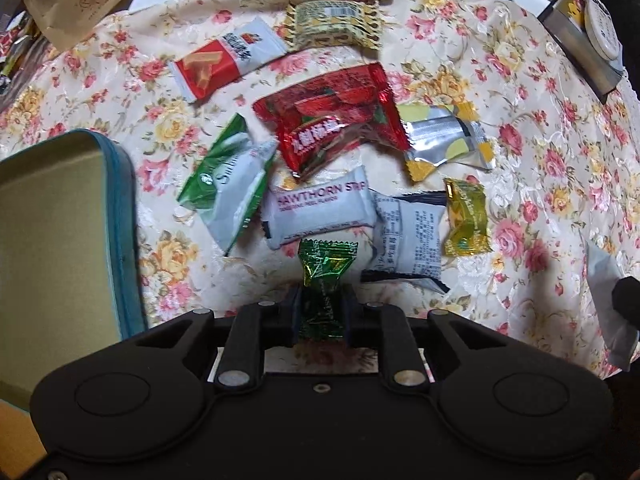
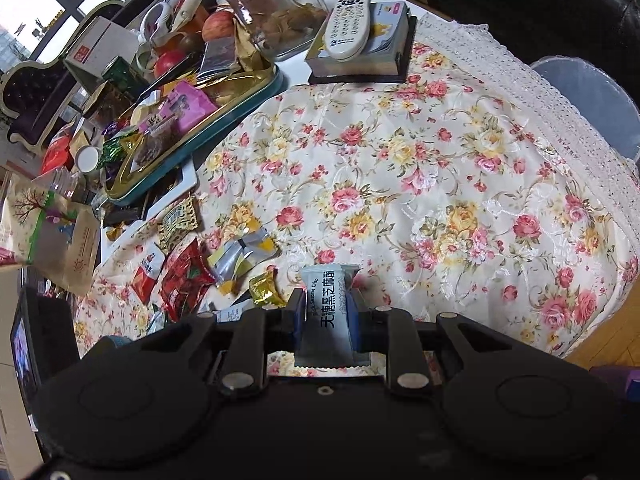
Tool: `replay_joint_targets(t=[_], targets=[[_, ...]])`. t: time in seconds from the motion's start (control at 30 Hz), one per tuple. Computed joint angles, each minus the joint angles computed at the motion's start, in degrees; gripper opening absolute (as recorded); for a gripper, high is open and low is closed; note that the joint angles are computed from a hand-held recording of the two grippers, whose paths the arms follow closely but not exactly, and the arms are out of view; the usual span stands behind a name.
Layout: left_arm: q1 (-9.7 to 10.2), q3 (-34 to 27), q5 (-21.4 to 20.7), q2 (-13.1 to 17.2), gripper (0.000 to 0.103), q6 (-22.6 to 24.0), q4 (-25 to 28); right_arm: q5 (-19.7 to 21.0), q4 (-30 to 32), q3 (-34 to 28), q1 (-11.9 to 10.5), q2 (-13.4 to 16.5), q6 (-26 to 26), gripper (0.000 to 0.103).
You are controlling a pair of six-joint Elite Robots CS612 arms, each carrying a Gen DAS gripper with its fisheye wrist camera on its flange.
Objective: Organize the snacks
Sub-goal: 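Carry both candies over the gold tray and open both tools to drop them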
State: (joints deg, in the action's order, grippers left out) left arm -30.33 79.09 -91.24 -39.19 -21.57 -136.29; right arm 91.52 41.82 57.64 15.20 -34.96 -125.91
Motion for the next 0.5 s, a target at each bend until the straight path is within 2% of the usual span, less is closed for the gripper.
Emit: replay_joint_targets(t=[0.27,0.5], targets=[[0.99,2.44,0.31,-2.66,0.026,-0.51,-1.27,-0.67,0.13,-0.93,0.29,-0.04,-0.59,0.024],[1.93,4.46,4.47,-5.66,0.026,-3.84,-2.48,-0.75,3.2,-5.34,1.23,2.4,-2.43,0.024]])
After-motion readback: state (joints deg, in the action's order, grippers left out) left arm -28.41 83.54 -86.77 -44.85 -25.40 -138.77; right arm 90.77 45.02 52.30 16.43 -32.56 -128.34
